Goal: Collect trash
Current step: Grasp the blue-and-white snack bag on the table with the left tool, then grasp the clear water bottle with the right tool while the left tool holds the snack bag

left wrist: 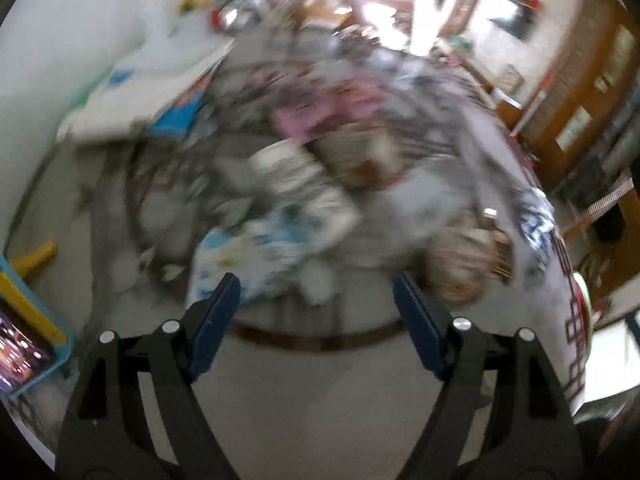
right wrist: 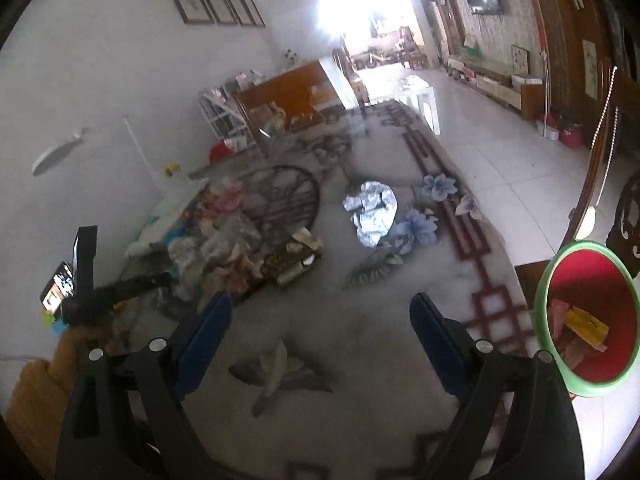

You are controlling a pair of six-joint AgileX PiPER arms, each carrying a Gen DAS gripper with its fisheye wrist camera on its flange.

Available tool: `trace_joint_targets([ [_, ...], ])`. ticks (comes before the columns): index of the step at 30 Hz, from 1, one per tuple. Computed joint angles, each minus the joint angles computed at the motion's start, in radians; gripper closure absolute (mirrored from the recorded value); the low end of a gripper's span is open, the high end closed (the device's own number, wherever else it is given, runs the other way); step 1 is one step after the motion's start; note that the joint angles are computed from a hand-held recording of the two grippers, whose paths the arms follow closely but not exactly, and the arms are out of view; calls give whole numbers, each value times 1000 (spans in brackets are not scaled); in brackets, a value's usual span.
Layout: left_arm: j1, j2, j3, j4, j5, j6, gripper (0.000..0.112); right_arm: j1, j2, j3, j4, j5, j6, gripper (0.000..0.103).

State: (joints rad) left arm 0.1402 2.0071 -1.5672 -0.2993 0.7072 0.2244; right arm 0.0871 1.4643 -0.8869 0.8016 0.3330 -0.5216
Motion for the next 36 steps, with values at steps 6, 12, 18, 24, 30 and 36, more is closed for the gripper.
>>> trace_joint_targets([
  [6, 41, 158, -166, 129, 103, -135, 37, 19, 24, 7, -33, -29, 30, 16],
  [12, 17, 188, -195, 110, 101, -54, 80, 40, 29, -2, -137, -27, 119, 16],
  [18, 27, 108, -58, -133, 130, 173, 86, 50, 29, -1, -203, -31, 173, 16],
  [24, -8, -59, 188, -301, 76, 340, 86, 73, 29, -4, -357, -40, 319, 16],
  [30, 30, -209, 463, -502, 17, 483, 86, 108, 67, -37, -555, -21, 507, 16],
  [36, 34, -257, 569, -566, 14, 551, 86, 143, 209, -197, -505, 73, 512, 16],
])
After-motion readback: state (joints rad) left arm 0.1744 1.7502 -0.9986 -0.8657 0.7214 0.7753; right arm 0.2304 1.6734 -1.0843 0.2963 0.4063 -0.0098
